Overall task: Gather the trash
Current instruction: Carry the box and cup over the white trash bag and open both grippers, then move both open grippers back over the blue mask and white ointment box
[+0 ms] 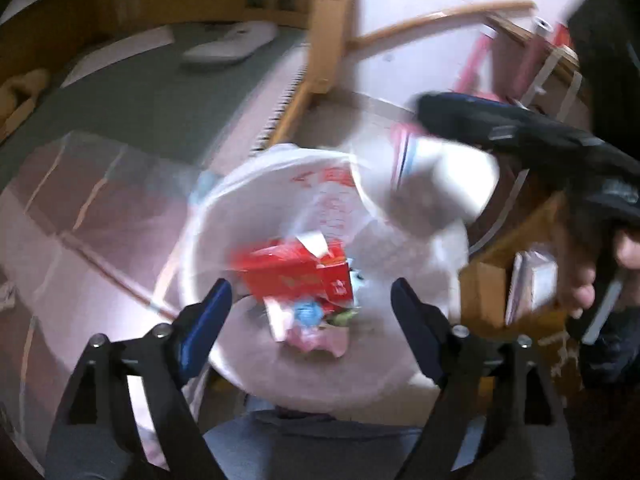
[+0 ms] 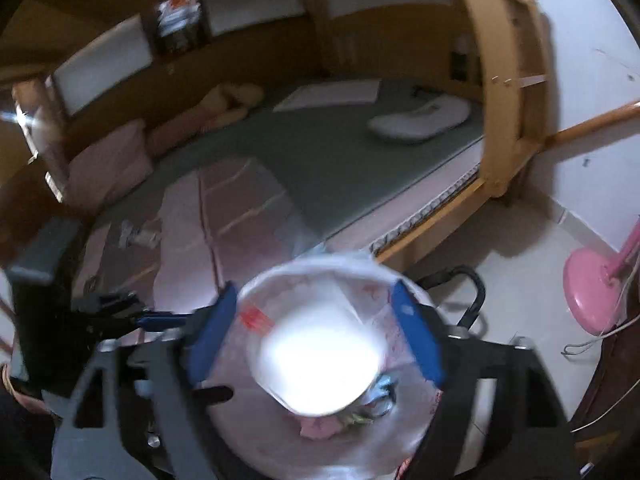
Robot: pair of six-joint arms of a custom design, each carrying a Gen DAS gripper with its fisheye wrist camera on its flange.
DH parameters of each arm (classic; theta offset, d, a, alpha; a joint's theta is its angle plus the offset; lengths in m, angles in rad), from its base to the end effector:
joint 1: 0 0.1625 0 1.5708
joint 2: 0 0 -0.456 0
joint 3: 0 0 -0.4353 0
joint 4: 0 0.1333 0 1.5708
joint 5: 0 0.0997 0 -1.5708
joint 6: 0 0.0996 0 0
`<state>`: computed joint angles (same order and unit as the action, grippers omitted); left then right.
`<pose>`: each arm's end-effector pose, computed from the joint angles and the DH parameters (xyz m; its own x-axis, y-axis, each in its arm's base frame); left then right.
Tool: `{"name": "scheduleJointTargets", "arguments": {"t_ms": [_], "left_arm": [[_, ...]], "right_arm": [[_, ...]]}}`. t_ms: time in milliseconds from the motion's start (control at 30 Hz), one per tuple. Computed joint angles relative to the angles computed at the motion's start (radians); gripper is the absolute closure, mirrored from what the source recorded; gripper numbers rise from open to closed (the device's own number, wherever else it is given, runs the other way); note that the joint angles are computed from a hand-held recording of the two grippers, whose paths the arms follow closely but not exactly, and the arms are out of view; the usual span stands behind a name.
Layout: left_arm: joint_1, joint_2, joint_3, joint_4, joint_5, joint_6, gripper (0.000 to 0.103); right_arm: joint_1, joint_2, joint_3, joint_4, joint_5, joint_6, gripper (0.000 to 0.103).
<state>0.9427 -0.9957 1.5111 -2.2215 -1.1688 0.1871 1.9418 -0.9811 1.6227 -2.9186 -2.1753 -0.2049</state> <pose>-0.2942 -0.6983 0.2532 -0.6538 0.6385 -0.4060 0.7164 0.6951 -0.0604 0.3366 -0.6538 0.2833 -0.8256 -0.0998 0.5554 -0.4533 0.7035 -0.5474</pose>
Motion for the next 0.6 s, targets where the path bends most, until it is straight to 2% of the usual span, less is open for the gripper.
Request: {"name": "scheduleJointTargets", "arguments": {"t_ms": [100,133,200,333,367,433,533,600], "left_arm": [[0.019,-0.050,0.017,-0.036,0.028,-0.039,0.016],[0.026,-0.075,0.031,-0.067,0.052,-0.045,0.010],[0.039,-0.148,0.076,-0.157,0.133,-0.067,0.007],[0.067,-0.252,0.118,-0.242,0.327,-0.140,0.004],[0.076,-0.286,0.142,-0.294,0.396,-0.147,0.004],[0.090,-0.328,0.179,-0.395,0.470,-0.134,0.004],[0.114,-0.378,0.211,-0.483,0.532,-0.141,0.003],[0.146,-0.401,0.219,-0.516,0.553,-0.180,0.003]], "right_arm": [[0.004,0.017,-0.012,-0.019,0.029,0.014,0.015],[0.005,0.026,-0.020,-0.014,0.037,0.015,0.015],[0.015,0.065,-0.053,0.005,0.052,0.007,0.015],[0.052,0.155,-0.121,0.031,0.073,-0.035,0.015],[0.065,0.191,-0.157,0.049,0.082,-0.048,0.015],[0.089,0.264,-0.225,0.069,0.110,-0.068,0.014],[0.122,0.380,-0.346,0.138,0.183,-0.080,0.014],[0.138,0.443,-0.422,0.178,0.207,-0.085,0.014]]}}
